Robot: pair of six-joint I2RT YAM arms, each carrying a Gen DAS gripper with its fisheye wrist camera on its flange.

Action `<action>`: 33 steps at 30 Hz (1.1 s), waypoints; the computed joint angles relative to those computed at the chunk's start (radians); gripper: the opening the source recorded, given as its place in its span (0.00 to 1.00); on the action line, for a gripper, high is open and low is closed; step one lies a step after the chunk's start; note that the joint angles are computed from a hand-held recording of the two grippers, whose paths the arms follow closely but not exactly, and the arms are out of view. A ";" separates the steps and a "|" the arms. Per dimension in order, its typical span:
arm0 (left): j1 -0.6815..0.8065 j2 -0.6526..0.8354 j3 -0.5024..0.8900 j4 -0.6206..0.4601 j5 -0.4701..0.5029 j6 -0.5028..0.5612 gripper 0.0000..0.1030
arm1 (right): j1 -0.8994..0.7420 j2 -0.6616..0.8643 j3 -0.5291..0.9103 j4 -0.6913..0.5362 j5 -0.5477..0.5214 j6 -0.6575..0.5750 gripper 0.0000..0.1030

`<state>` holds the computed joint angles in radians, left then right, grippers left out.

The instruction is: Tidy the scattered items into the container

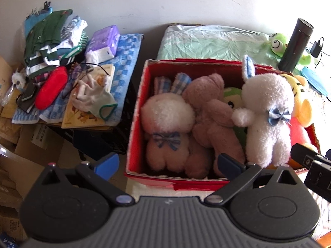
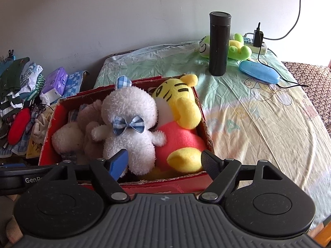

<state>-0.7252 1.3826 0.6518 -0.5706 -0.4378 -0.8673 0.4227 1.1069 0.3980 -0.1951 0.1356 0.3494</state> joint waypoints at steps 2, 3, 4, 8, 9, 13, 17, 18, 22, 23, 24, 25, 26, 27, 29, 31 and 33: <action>-0.008 0.016 0.006 0.012 0.000 -0.001 0.98 | -0.016 -0.009 -0.006 0.000 -0.007 -0.005 0.77; -0.016 0.028 0.013 0.017 -0.007 -0.006 0.98 | -0.029 -0.016 -0.009 0.000 -0.016 -0.007 0.77; -0.027 0.039 0.019 0.019 -0.016 -0.012 0.98 | -0.043 -0.024 -0.014 0.001 -0.025 -0.009 0.77; -0.075 0.078 0.050 0.017 -0.060 -0.042 0.98 | -0.090 -0.033 -0.021 -0.001 -0.034 -0.017 0.77; -0.094 0.088 0.059 0.015 -0.081 -0.052 0.98 | -0.104 -0.035 -0.022 -0.002 -0.033 -0.019 0.77; -0.162 0.130 0.106 0.020 -0.136 -0.054 0.98 | -0.194 -0.049 -0.035 -0.003 -0.047 -0.021 0.78; -0.201 0.190 0.162 0.043 -0.142 -0.028 0.98 | -0.285 -0.063 -0.054 -0.004 -0.055 -0.042 0.78; -0.210 0.215 0.181 0.045 -0.142 -0.029 0.98 | -0.301 -0.068 -0.060 -0.002 -0.049 -0.053 0.78; -0.214 0.300 0.240 0.060 -0.112 -0.014 0.98 | -0.333 -0.068 -0.077 0.014 -0.004 -0.112 0.78; -0.212 0.313 0.250 0.061 -0.107 -0.012 0.98 | -0.346 -0.065 -0.080 0.017 -0.009 -0.128 0.78; -0.218 0.326 0.266 0.053 -0.106 -0.019 0.98 | -0.365 -0.059 -0.081 0.020 -0.025 -0.146 0.78; -0.218 0.337 0.277 0.050 -0.106 -0.023 0.98 | -0.379 -0.053 -0.080 0.020 -0.039 -0.158 0.78; -0.218 0.344 0.285 0.046 -0.106 -0.028 0.98 | -0.394 -0.044 -0.077 0.022 -0.052 -0.171 0.78; -0.218 0.350 0.291 0.046 -0.105 -0.031 0.98 | -0.408 -0.038 -0.075 0.024 -0.065 -0.180 0.78; -0.217 0.361 0.303 0.039 -0.106 -0.038 0.98 | -0.432 -0.027 -0.069 0.030 -0.088 -0.191 0.78; -0.213 0.366 0.307 0.034 -0.103 -0.045 0.98 | -0.450 -0.010 -0.060 0.038 -0.112 -0.197 0.78; -0.204 0.364 0.304 0.032 -0.099 -0.051 0.98 | -0.447 0.000 -0.052 0.043 -0.122 -0.194 0.78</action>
